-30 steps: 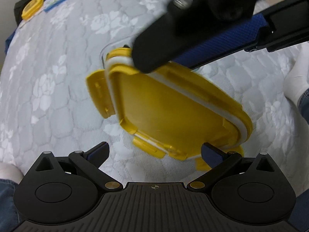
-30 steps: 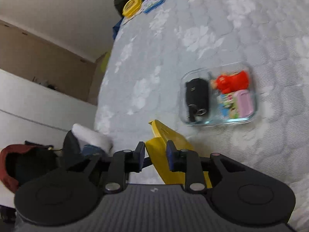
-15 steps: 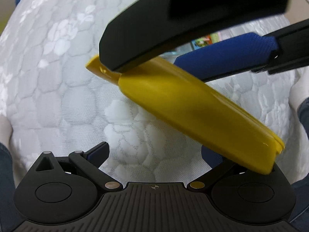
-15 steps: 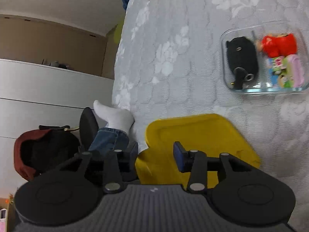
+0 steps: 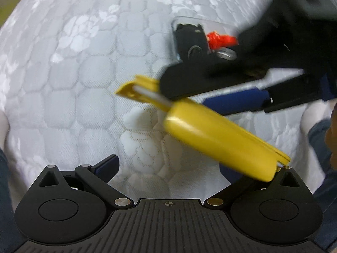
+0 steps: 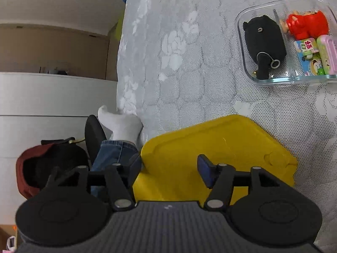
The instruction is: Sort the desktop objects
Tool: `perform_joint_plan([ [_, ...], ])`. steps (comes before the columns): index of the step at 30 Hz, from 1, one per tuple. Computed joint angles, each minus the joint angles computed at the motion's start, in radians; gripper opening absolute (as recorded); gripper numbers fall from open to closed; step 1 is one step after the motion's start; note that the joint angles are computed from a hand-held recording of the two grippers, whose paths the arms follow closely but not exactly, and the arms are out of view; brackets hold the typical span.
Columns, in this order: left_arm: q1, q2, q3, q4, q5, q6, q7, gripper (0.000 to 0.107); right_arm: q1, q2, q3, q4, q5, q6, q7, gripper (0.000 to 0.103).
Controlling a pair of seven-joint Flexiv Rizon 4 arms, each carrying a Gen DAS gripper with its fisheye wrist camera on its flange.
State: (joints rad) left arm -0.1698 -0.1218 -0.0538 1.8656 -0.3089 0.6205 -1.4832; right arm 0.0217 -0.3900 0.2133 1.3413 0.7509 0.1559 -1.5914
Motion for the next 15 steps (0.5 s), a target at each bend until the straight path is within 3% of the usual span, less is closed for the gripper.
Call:
perform_joint_plan([
  [6, 0.028, 0.017, 0.007, 0.028, -0.133, -0.055, 0.029, 0.103, -0.015, -0.002, -0.004, 0.008, 0.006, -0.029, 0.014, 0.074],
  [11, 0.021, -0.001, -0.002, -0.007, -0.123, -0.085, 0.009, 0.103, -0.021, 0.022, -0.012, 0.037, 0.003, 0.004, 0.0, 0.075],
  [15, -0.003, -0.111, -0.036, -0.125, -0.079, -0.066, -0.025, 0.103, -0.013, 0.048, -0.02, 0.057, -0.021, 0.099, -0.077, 0.075],
])
